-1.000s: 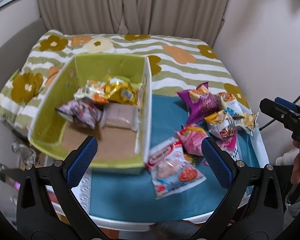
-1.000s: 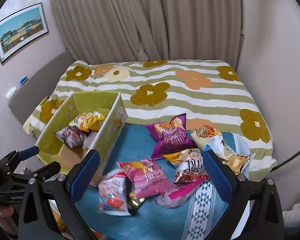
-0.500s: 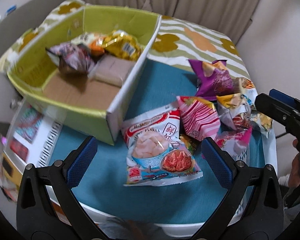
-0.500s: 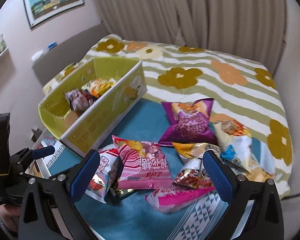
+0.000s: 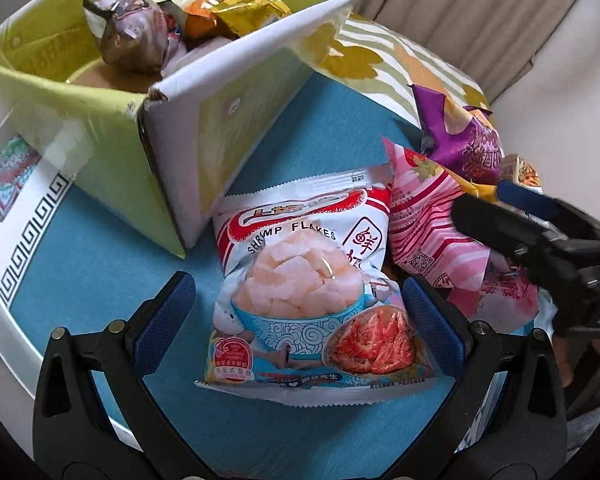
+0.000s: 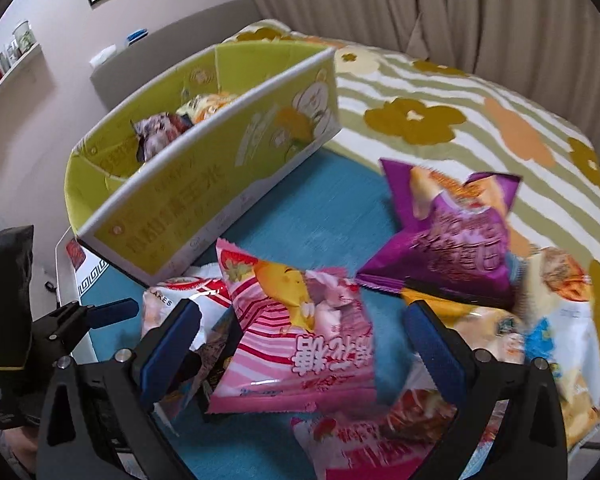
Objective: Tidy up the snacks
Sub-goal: 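Grasp the shrimp flakes packet with left tool while right tool grasps pink striped packet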
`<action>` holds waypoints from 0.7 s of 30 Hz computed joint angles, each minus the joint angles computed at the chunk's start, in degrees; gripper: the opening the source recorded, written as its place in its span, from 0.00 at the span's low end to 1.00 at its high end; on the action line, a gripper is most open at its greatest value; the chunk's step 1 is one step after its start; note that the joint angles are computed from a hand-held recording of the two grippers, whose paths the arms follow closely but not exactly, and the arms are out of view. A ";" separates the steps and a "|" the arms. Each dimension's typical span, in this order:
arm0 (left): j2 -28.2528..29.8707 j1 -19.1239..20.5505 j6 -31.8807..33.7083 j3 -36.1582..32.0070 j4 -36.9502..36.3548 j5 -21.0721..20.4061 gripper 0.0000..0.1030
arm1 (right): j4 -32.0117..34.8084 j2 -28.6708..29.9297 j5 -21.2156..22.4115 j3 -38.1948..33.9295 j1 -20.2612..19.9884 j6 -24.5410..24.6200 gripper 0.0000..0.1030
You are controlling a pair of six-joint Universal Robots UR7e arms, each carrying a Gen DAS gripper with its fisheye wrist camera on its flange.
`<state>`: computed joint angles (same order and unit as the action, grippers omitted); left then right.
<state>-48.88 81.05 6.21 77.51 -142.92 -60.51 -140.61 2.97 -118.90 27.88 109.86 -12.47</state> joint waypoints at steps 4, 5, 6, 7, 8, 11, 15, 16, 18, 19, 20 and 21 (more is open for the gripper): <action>0.20 0.51 0.22 -0.66 1.36 -2.52 0.90 | 5.44 1.87 0.68 -3.71 -0.74 0.31 0.99; 0.10 0.54 0.54 -0.60 1.37 -2.49 0.90 | 6.67 2.34 0.53 -4.64 -0.82 0.66 0.99; 0.17 0.60 0.69 -0.82 1.95 -2.63 0.90 | 7.21 2.37 0.56 -4.68 -0.92 1.00 0.99; 0.22 0.66 0.57 -1.27 2.74 -2.90 0.90 | 7.65 2.20 0.97 -4.55 -1.08 1.39 0.99; 0.34 0.79 0.39 -1.75 3.70 -3.27 0.90 | 8.26 2.16 1.24 -4.65 -1.20 1.81 0.99; 0.82 1.11 -0.72 -3.08 7.00 -3.95 0.89 | 11.69 3.55 0.40 -7.82 -1.18 1.55 0.99; 0.35 1.07 0.06 -2.16 6.97 -4.05 0.77 | 16.15 6.53 -0.11 -14.14 -1.20 1.43 0.99; 0.24 0.96 0.42 -2.01 6.96 -3.73 0.73 | 17.47 7.38 -0.29 -15.93 -1.17 1.31 0.99; 0.10 0.89 0.71 -2.13 7.45 -3.72 0.68 | 20.13 9.41 -0.84 -19.98 -1.09 0.97 0.99; -0.16 0.95 0.75 -2.08 7.57 -4.07 0.64 | 21.54 10.55 -1.16 -22.21 -1.03 0.81 0.99; -0.35 0.97 0.74 -2.08 7.82 -4.32 0.62 | 21.51 10.54 -1.18 -22.05 -1.01 0.59 0.99; -0.53 0.92 0.84 -2.01 8.06 -4.23 0.60 | 20.63 9.30 -1.37 -19.48 -0.91 0.76 0.99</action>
